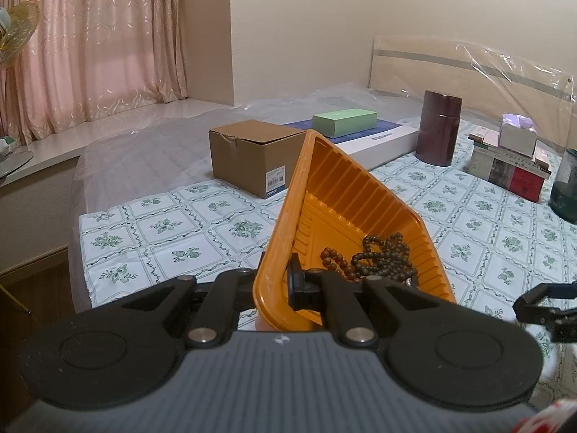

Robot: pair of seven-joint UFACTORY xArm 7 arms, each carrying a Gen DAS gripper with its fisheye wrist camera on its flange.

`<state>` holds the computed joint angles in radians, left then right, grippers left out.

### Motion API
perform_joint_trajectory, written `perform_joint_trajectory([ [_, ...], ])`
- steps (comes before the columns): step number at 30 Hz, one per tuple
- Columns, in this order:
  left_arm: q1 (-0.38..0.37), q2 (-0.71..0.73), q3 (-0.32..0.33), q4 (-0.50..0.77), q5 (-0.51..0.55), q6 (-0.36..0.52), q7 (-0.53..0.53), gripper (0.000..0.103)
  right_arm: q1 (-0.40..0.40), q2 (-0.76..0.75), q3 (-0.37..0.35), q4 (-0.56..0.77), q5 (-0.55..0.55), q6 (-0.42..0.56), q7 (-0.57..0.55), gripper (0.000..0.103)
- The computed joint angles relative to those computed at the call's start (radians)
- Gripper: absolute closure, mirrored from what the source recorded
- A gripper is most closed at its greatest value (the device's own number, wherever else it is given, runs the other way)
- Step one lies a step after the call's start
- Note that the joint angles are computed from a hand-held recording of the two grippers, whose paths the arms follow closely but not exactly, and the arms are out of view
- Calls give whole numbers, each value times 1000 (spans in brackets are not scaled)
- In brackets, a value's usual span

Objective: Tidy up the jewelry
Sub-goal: 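Carry the black case into the tray and open the right tool while the left holds it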

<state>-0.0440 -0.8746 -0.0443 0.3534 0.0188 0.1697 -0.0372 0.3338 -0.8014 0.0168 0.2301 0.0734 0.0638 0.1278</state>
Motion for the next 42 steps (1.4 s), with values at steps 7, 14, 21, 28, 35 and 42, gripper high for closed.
perform_joint_trajectory([
  [7,-1,-2,1,-2,2,0,0,96,65,-63,-14,-12,4,15,-25,27],
  [14,0,-2,0,-2,2,0,-1,96,92,-66,-7,0,6,21,-37,27],
  [21,-1,-2,-2,-1,3,1,-4,96,114,-49,-12,14,7,4,-55,27],
  [28,-1,-2,-1,-1,4,1,-4,96,167,-5,-49,38,12,-29,-98,27],
  [35,-2,-2,-1,-1,4,1,-3,96,313,94,-175,99,7,-84,-243,27],
  [42,-3,-3,-5,-1,2,2,-9,96,645,157,-480,209,19,-60,-563,27],
])
